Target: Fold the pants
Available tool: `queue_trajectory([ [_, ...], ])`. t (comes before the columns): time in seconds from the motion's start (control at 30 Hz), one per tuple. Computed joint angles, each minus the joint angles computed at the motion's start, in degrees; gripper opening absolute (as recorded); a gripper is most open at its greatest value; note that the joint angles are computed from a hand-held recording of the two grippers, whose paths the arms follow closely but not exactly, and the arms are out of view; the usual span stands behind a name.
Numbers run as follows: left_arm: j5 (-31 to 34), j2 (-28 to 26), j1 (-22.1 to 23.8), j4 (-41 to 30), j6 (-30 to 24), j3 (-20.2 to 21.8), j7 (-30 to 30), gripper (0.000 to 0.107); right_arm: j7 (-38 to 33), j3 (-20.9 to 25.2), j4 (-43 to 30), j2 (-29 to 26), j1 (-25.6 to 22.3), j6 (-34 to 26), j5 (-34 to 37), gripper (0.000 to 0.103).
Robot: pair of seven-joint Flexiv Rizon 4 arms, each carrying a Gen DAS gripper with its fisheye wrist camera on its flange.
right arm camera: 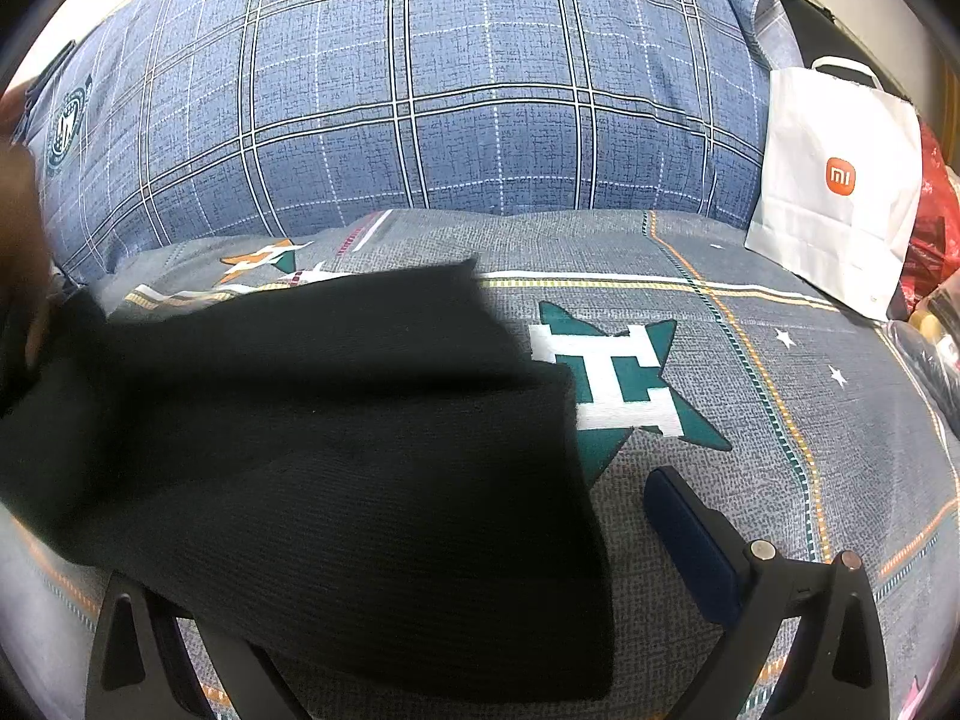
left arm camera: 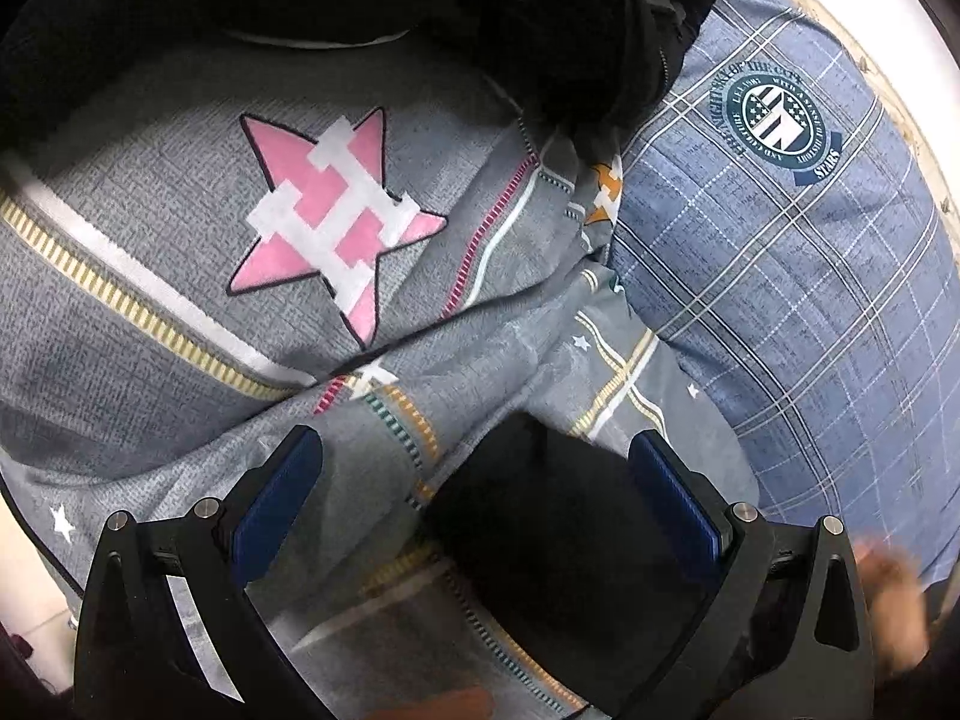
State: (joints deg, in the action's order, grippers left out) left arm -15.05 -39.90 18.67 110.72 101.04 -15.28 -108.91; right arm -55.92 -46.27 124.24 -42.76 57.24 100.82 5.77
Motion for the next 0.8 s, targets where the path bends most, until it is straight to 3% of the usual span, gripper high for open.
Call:
queue_trajectory([
  [0.27,0.20,0.11,1.35,0.76,0.12,-1.13,-0.37,0.102,-0.01,-0.03,-0.01,0.00,0.01,-0.03,-0.01,0.103],
  [0.43,0.00,0.32,-0.29,0.65,-0.27,0.76,-0.57,0.102,0.00,-0.07,-0.01,-0.03,0.06,-0.05,0.00,0.103],
  [0.6,1.43,0.20,1.10,0.89,-0.45,-1.09,1.77,0.102,0.01,-0.07,-0.01,-0.03,0.06,-0.05,-0.01,0.103],
  [0.8,9.79,-1.32,11.08,3.40,4.11,-12.29,5.23,0.102,0.01,-0.07,-0.01,-0.03,0.06,-0.05,-0.01,0.103],
])
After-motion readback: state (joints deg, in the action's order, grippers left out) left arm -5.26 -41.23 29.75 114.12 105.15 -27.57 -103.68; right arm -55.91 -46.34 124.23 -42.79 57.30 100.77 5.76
